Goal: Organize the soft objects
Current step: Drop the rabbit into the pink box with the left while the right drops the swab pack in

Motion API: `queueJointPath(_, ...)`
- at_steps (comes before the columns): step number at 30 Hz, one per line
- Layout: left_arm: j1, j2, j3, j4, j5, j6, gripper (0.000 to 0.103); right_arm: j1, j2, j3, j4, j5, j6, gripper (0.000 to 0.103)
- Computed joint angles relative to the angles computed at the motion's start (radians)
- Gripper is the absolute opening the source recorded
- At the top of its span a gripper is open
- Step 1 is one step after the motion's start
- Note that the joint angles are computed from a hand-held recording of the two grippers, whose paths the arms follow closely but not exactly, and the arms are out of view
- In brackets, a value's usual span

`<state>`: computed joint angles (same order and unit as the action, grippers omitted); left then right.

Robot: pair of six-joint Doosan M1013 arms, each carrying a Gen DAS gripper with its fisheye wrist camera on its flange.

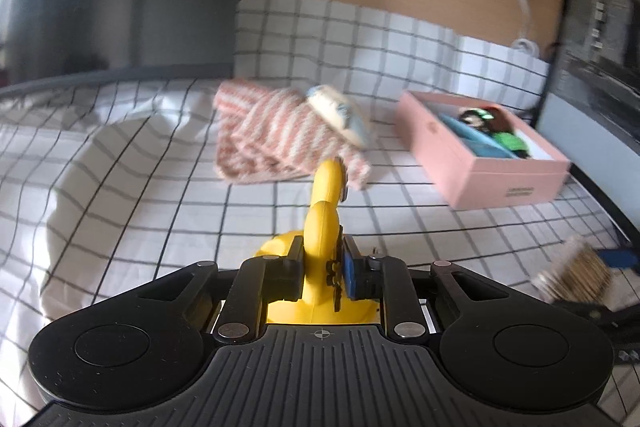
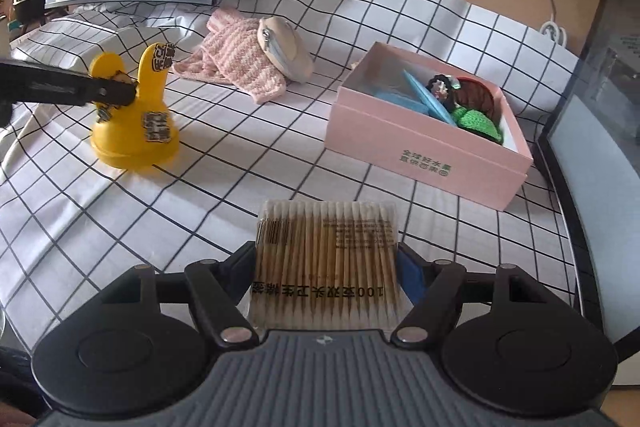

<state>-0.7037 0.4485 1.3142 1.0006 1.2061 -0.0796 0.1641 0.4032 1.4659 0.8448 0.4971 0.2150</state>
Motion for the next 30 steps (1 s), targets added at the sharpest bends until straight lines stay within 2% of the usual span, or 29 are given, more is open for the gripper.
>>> queueJointPath(5,0.000,-0.027,-0.001,-0.010,-0.134,0.055,0.021,-0.007,-0.004,0.002,-0.017,-0.012,0.020,0.073)
queueJointPath(10,0.012,-0.023,-0.048,0.020,-0.228,0.099,0.021,-0.025,-0.022,0.014,0.043,-0.037,-0.018,0.073)
queueJointPath(14,0.063,0.017,-0.145,0.006,-0.322,0.201,0.020,-0.046,-0.043,0.038,0.163,-0.083,-0.102,0.073)
queueJointPath(18,0.124,0.104,-0.307,0.045,-0.374,0.305,0.021,-0.068,-0.054,0.055,0.276,-0.129,-0.189,0.073)
queueJointPath(22,0.177,0.235,-0.495,0.073,-0.356,0.259,0.024,-0.089,-0.059,0.073,0.321,-0.172,-0.225,0.072)
queueJointPath(24,0.199,0.312,-0.598,-0.016,-0.305,0.285,0.023,-0.103,-0.065,0.088,0.326,-0.178,-0.247,0.072)
queueJointPath(27,0.236,0.425,-0.764,-0.318,-0.192,0.454,0.026,-0.122,-0.064,0.091,0.246,-0.176,-0.178,0.072)
queueJointPath(28,0.238,0.454,-0.800,-0.347,-0.144,0.477,0.027,-0.126,-0.062,0.088,0.215,-0.171,-0.144,0.072)
queueJointPath(29,0.235,0.458,-0.795,-0.331,-0.134,0.464,0.027,-0.128,-0.058,0.082,0.179,-0.167,-0.103,0.072)
queueJointPath(30,0.233,0.443,-0.759,-0.299,-0.160,0.430,0.027,-0.130,-0.054,0.074,0.148,-0.163,-0.065,0.073)
